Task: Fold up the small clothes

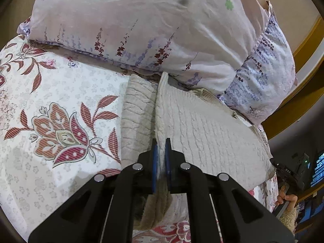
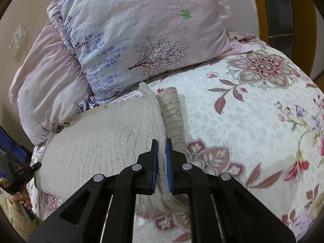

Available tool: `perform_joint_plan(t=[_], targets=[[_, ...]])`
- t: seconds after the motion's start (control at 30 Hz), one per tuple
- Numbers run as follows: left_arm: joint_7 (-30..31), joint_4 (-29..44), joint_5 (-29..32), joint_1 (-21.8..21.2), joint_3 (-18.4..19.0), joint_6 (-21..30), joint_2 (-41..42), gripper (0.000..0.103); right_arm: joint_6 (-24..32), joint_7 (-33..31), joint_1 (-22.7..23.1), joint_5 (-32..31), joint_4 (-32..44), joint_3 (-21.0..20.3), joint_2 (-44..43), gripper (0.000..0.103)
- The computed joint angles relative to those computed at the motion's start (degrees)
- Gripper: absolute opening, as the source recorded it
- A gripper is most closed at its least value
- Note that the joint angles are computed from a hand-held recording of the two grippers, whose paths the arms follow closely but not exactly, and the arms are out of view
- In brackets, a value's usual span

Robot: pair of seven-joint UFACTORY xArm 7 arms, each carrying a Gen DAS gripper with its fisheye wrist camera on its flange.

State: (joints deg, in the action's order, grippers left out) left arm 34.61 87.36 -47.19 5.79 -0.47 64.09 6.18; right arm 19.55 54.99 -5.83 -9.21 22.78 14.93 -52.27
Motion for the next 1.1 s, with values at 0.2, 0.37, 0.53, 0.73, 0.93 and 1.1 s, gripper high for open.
perform_joint_plan(t=[0.2,0.37,0.53,0.73,0.93,1.1], targets=[[0.13,-0.62,1.77,-0.07,0.10,-0.29,0.24,0.006,4.72,1.54,-2.14,-1.93,0.96,2.33,1.43,0.008],[-0.34,-2.18,3.80,-1.14,-0.50,-3.44,-0.19,0.007,6.39,3.57,-3.39,-4.26,2.54,3.08,4.67,0.009],[0.17,-2.71,4.38,-1.73,-0.49,-5.11,-1.33,0.024,10.86,5.84,-3.56,-7.50,4.69,4.70,4.10,0.026],[5.09,-8.36,1.21,-3.80,-0.20,-14.92,-7.29,0.052,9.27,8.12,-5.24,-14.41,8.20,8.82,3.86,0.045],[8.82,-10.27,0.37,-7.10,0.19,-14.35,-9.13,0.060,5.53,5.45,-3.40,-17.44,14.61,10.06,13.93,0.045],[6.55,-10.34,4.64,-8.41,-0.25,-13.19,-7.76,0.061,6.30,4.46,-2.05,-20.70,19.09,10.23,21.18,0.045]])
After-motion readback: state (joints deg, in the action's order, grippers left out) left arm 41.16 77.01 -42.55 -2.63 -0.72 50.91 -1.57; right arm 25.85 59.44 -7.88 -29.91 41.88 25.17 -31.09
